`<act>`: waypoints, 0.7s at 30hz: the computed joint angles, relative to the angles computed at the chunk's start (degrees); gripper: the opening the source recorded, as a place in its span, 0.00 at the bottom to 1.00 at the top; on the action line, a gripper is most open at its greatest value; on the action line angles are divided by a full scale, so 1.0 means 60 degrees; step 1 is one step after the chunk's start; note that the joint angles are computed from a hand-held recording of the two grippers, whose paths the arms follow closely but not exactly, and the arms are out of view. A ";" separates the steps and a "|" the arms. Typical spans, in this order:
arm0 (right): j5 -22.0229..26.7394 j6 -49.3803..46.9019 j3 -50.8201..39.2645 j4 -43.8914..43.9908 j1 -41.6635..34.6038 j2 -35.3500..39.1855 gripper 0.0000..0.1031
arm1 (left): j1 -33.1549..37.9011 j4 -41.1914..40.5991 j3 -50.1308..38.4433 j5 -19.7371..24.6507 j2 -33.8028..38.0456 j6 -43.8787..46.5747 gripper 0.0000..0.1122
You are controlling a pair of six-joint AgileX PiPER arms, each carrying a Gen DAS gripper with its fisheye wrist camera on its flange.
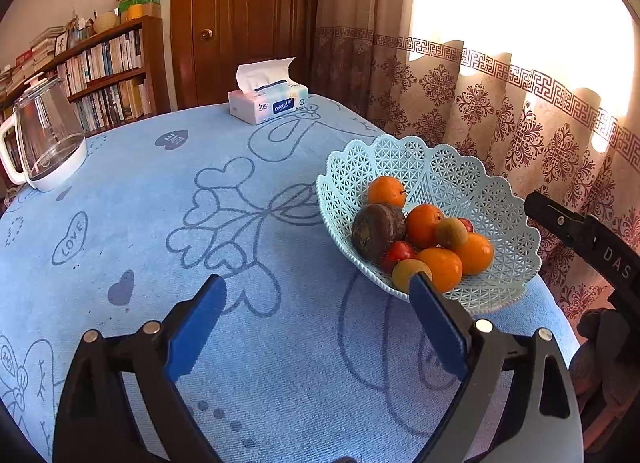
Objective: Organize fruits
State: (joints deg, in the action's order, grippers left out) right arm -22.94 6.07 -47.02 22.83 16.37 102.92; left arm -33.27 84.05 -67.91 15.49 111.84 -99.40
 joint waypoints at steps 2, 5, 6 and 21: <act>0.0046 0.0119 0.0206 -0.0482 0.0064 -0.0122 0.82 | -0.0049 0.0158 0.0042 0.0209 -0.0020 -0.0157 0.84; 0.0210 0.0350 0.0354 -0.1190 0.0153 -0.0208 0.90 | -0.0099 0.0066 0.0046 0.0531 0.0000 -0.0104 0.84; 0.0245 0.0088 0.0371 -0.0986 0.0231 -0.0209 0.91 | -0.0087 -0.0117 0.0017 0.0579 0.0014 0.0043 0.84; 0.0763 -0.0843 0.0155 -0.0546 0.0483 -0.0109 0.97 | -0.0440 -0.0143 0.0112 0.1569 -0.0062 0.0093 0.87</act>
